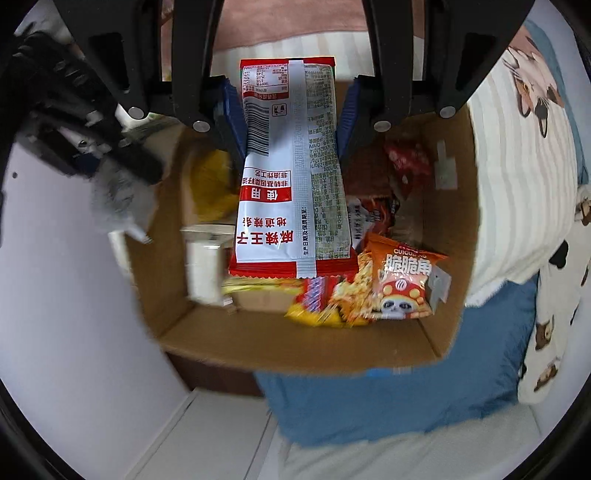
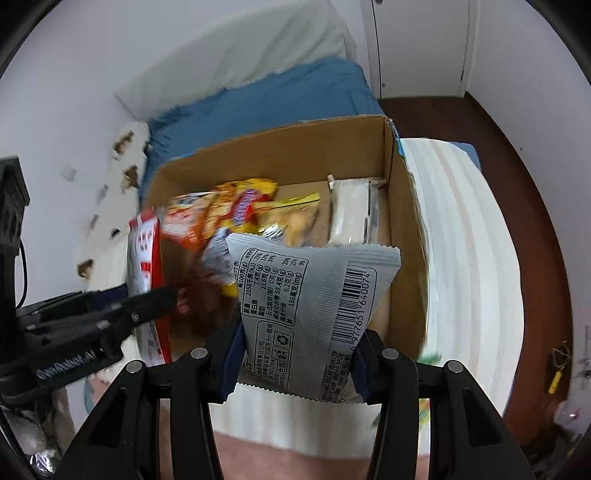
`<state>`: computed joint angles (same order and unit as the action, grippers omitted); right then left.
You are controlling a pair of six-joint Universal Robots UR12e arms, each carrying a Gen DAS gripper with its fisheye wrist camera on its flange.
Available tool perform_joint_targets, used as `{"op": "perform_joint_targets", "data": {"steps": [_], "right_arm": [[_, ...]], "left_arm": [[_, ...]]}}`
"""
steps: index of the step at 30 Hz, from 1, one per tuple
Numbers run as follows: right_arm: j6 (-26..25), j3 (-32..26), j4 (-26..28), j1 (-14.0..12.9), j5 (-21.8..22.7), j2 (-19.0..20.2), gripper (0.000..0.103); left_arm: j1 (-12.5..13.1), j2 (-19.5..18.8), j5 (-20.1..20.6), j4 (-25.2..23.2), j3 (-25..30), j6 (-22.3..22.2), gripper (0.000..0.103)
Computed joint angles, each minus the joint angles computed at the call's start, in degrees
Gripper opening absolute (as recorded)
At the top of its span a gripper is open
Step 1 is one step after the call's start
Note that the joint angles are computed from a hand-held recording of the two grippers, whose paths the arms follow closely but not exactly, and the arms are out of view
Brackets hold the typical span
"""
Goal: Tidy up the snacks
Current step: 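Carry spicy strip packet in left gripper while right carries white bag into box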
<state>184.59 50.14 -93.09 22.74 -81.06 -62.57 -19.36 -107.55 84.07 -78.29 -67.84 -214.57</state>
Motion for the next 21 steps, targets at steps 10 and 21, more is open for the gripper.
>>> {"op": "perform_joint_targets", "data": {"steps": [10,21], "right_arm": [[-1.39,-8.98,7.08,-0.29,-0.78,8.46,0.051],[-1.78,-13.64,12.17,0.37,-1.71,11.94,0.084]], "left_arm": [[3.26,-3.16,-9.80,-2.31,-2.41,-0.22,0.043],[3.36,-3.17,-7.68,-2.50,-2.73,0.75,0.088]]}}
